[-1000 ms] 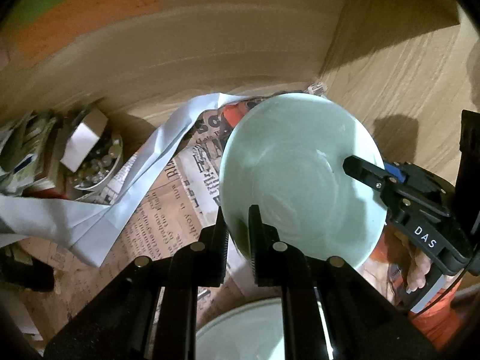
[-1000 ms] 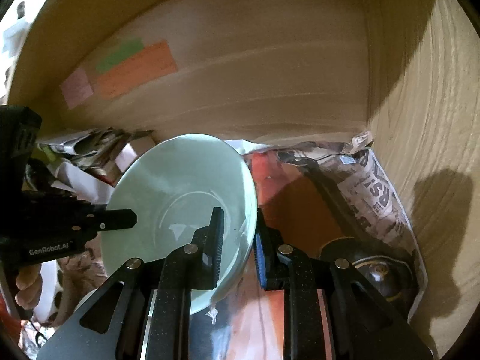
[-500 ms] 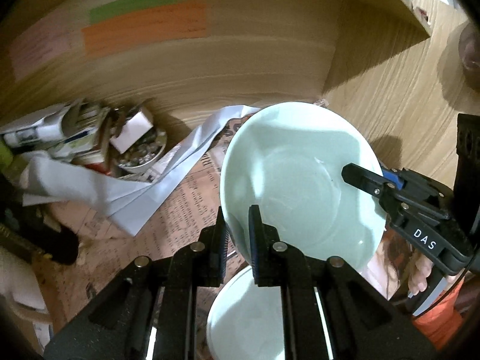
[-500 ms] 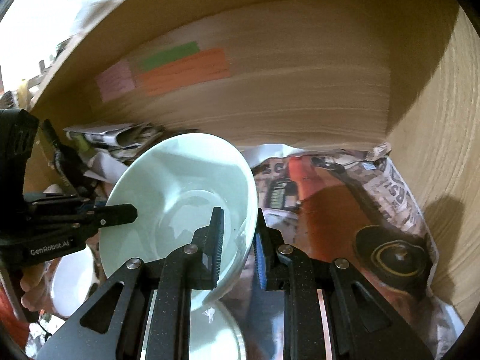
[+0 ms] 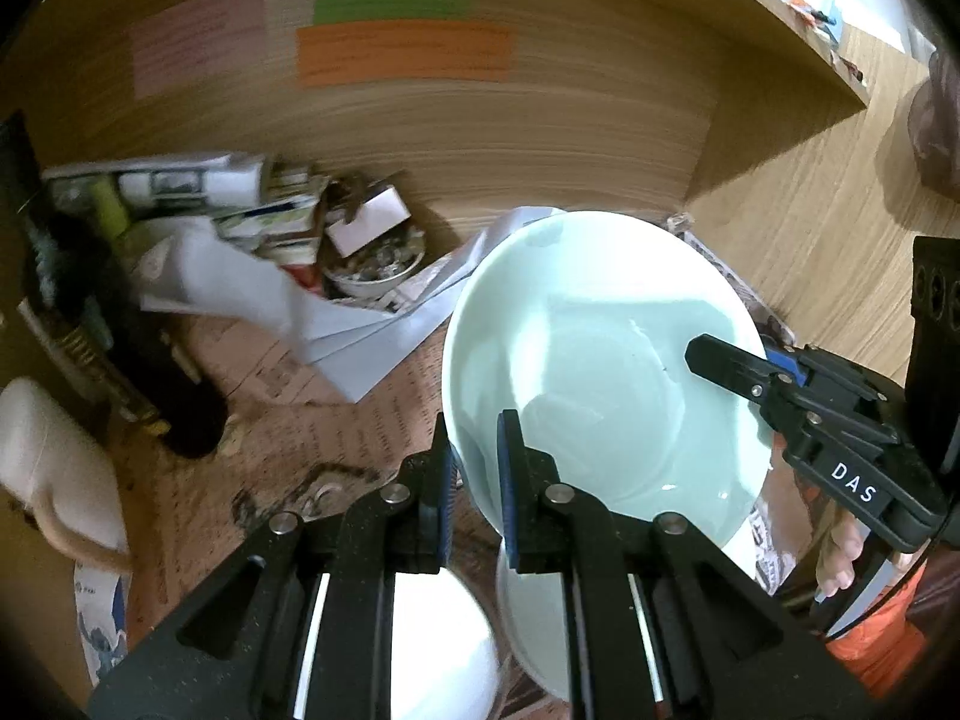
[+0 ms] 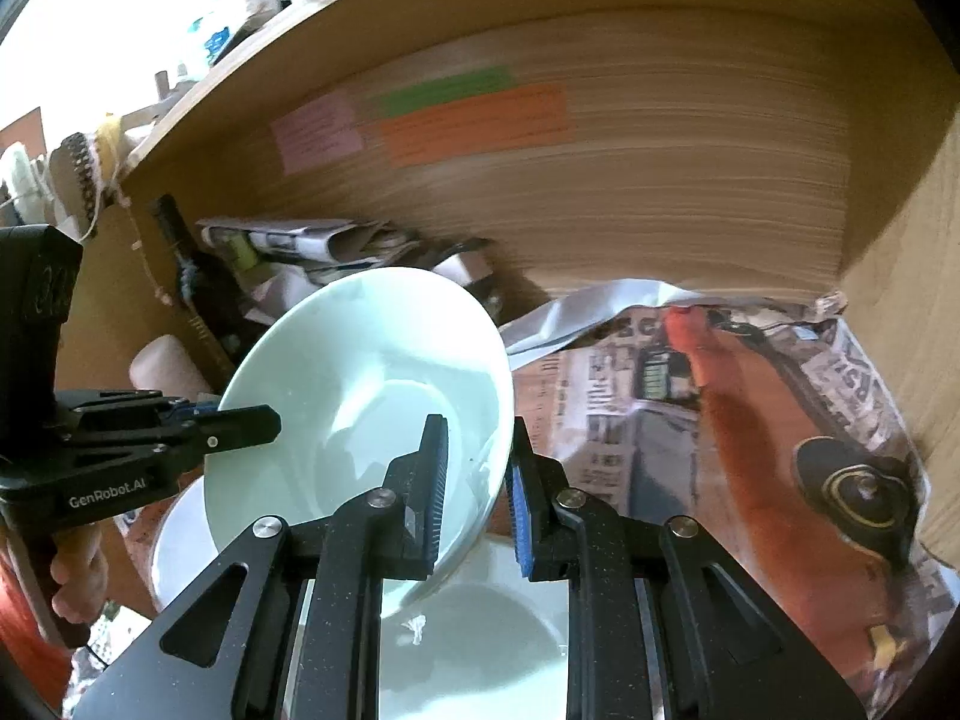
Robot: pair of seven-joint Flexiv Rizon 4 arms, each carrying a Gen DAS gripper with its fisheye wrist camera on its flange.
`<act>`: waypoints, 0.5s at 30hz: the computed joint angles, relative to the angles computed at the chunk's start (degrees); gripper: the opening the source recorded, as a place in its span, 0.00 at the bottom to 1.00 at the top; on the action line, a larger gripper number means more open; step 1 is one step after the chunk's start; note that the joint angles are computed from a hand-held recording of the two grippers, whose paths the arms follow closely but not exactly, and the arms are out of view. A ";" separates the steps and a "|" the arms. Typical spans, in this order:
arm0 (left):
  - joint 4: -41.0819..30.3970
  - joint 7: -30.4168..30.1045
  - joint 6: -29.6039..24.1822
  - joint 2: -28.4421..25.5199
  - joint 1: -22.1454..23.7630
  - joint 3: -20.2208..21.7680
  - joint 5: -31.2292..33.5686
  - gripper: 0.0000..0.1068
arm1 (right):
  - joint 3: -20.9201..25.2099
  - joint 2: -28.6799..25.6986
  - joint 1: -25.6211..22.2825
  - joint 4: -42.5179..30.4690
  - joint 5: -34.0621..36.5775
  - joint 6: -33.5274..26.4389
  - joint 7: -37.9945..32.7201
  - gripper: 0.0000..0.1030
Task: Organize plates and bowls
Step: 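Lift the mint green bowl with both tools and carry it over the stack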
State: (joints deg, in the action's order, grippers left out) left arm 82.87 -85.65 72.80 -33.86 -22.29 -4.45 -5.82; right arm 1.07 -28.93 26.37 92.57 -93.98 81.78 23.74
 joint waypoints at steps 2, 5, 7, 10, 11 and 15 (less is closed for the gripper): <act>2.21 -0.66 1.33 1.16 0.21 0.20 -0.06 0.11 | 0.13 -0.65 0.51 -0.72 0.32 0.20 -0.70 0.17; 5.55 -1.69 3.44 2.81 0.72 0.49 -0.20 0.11 | 0.09 -1.54 1.61 -1.68 1.35 0.61 -2.29 0.17; 7.42 -2.45 4.55 3.73 0.85 0.82 -0.15 0.11 | -0.19 -2.09 2.29 -2.27 1.71 1.10 -3.02 0.17; 9.81 -3.27 5.56 5.01 1.23 1.17 -0.07 0.11 | -0.55 -3.02 3.34 -3.15 2.42 1.85 -4.05 0.17; 10.89 -3.83 6.05 5.58 1.17 1.62 0.16 0.11 | -0.66 -3.40 3.69 -3.53 2.96 2.04 -4.47 0.17; 14.13 -5.51 7.41 7.21 1.48 2.43 0.71 0.11 | -1.35 -4.71 5.34 -4.63 4.90 3.10 -6.33 0.17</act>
State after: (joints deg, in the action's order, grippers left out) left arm 97.00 -91.17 80.22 -26.64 -20.81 -2.03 -5.12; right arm -0.28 -33.64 31.71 87.94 -89.07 84.88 17.41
